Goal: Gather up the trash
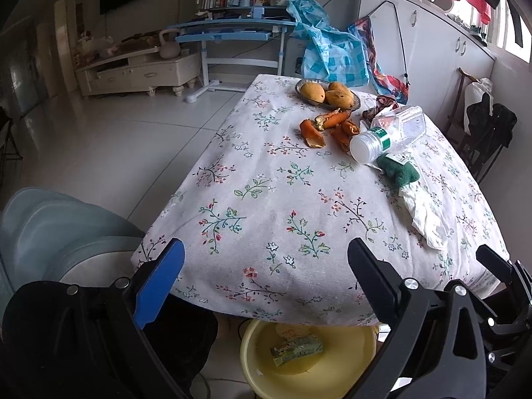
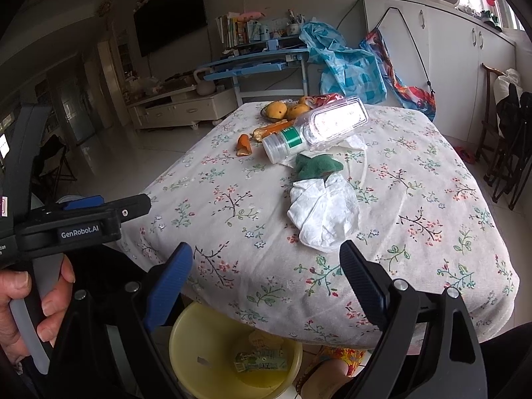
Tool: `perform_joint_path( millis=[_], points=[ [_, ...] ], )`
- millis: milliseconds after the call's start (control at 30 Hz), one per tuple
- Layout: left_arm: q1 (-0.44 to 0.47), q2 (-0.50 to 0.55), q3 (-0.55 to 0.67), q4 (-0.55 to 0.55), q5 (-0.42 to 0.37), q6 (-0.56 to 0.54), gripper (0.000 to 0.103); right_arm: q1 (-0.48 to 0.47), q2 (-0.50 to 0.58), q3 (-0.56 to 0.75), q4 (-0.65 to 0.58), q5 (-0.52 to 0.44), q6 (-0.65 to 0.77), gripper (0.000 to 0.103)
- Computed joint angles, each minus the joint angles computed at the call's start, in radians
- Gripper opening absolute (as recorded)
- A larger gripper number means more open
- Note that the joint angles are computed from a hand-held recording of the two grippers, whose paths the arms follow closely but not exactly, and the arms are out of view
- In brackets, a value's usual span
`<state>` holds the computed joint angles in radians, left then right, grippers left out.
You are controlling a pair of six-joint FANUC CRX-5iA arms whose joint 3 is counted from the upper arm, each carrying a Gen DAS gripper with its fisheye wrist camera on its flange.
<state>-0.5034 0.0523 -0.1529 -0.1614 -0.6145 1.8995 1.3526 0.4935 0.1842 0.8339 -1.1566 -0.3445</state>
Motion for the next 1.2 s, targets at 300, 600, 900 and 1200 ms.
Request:
perform_joint_path(
  millis=[300, 600, 900, 1200],
  points=[
    [0.024, 0.038, 0.04, 0.083, -0.007, -0.051, 0.095, -0.005, -0.012, -0.005, -0.01, -0.014, -0.016, 0.086],
    [0.021, 0.245, 0.314, 0.058, -0.104, -0.036, 0.095, -0.053, -0.04, -0.019, -0.083, 0.001, 0.014, 0.086],
    [0.011, 0.46, 0.584, 0.072, -0.194, -0.061, 0.095, -0.122, 0.005, 0.04, -0.179, 0.017, 0.136, 0.086],
    [-0.006, 0.581, 0.736, 0.041, -0.272, -0.051, 0.095, -0.126, 0.024, 0.058, -0.219, 0.009, 0.184, 0.086]
  ],
)
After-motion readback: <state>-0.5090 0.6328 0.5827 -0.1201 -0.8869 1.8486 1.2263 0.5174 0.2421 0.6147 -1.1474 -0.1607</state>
